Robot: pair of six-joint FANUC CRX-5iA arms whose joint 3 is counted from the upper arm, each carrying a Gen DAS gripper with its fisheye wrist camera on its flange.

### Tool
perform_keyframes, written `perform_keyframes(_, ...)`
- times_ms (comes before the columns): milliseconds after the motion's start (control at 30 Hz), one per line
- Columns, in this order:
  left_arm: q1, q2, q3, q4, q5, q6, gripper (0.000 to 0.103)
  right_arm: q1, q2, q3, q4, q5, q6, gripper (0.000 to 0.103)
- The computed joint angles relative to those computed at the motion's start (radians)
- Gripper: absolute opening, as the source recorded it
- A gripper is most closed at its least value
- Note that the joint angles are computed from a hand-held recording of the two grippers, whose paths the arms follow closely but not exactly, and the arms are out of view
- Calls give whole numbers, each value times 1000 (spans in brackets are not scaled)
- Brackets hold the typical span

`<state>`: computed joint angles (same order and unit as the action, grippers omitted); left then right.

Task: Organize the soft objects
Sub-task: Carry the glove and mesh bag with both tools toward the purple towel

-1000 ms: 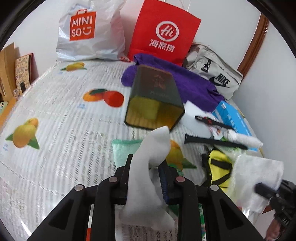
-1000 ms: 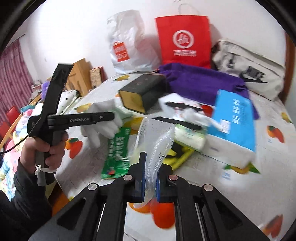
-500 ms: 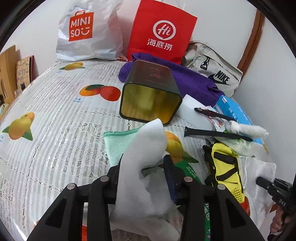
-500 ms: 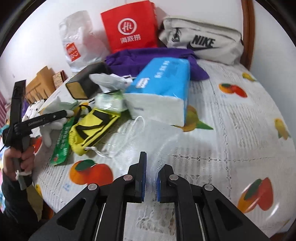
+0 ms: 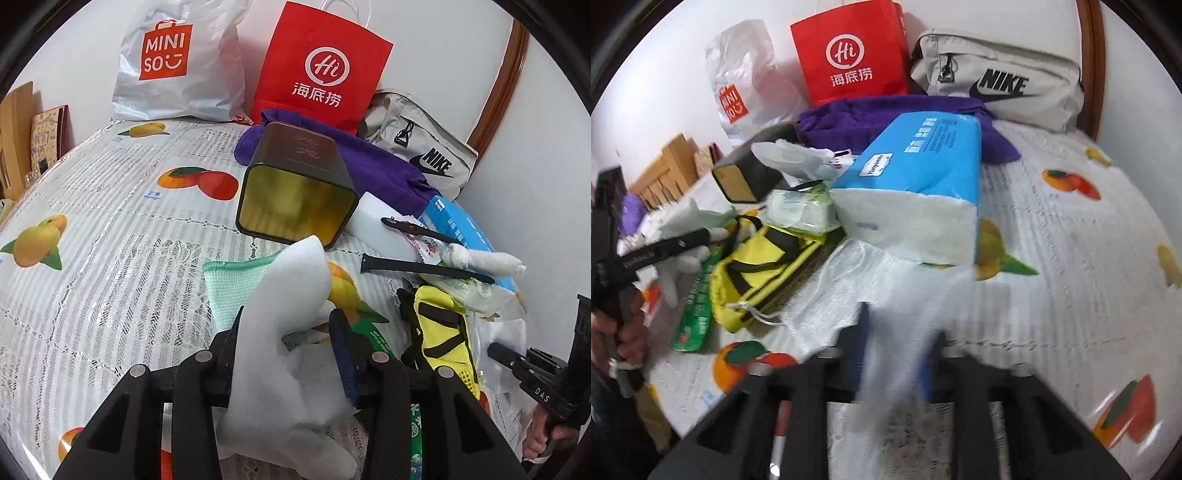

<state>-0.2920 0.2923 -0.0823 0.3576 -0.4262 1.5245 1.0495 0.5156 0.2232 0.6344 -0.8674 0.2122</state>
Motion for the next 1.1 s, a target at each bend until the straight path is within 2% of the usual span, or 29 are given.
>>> perform_keyframes(67,1,-4,-14,31,11,-22,36,-8,-15,-9,-29,19,-4,7)
perform_keyframes(133,5,-3,-25,78,7,-59,20,-14,-30,-18,-46,29,-12,7)
perform_keyframes(233,10,-1,-12,73,-20,-47,13,-11,-38,-15,-49,13,-6,6)
perform_keyframes(433,13,1,80,-90,-125,108,12,-2,-56,-3,-65,-21,20,6)
perform_keyframes(600,23,-18,102,-96,-152,134,12,3,-72,11,-62,-49,44,5)
perform_keyframes(733,14,-16,175,-185,-207,197,12,3,-88,14,-42,-45,46,5)
perform_keyframes(1100,12,3,294,-221,-266,240,12,-10,-74,113,7,-62,131,5)
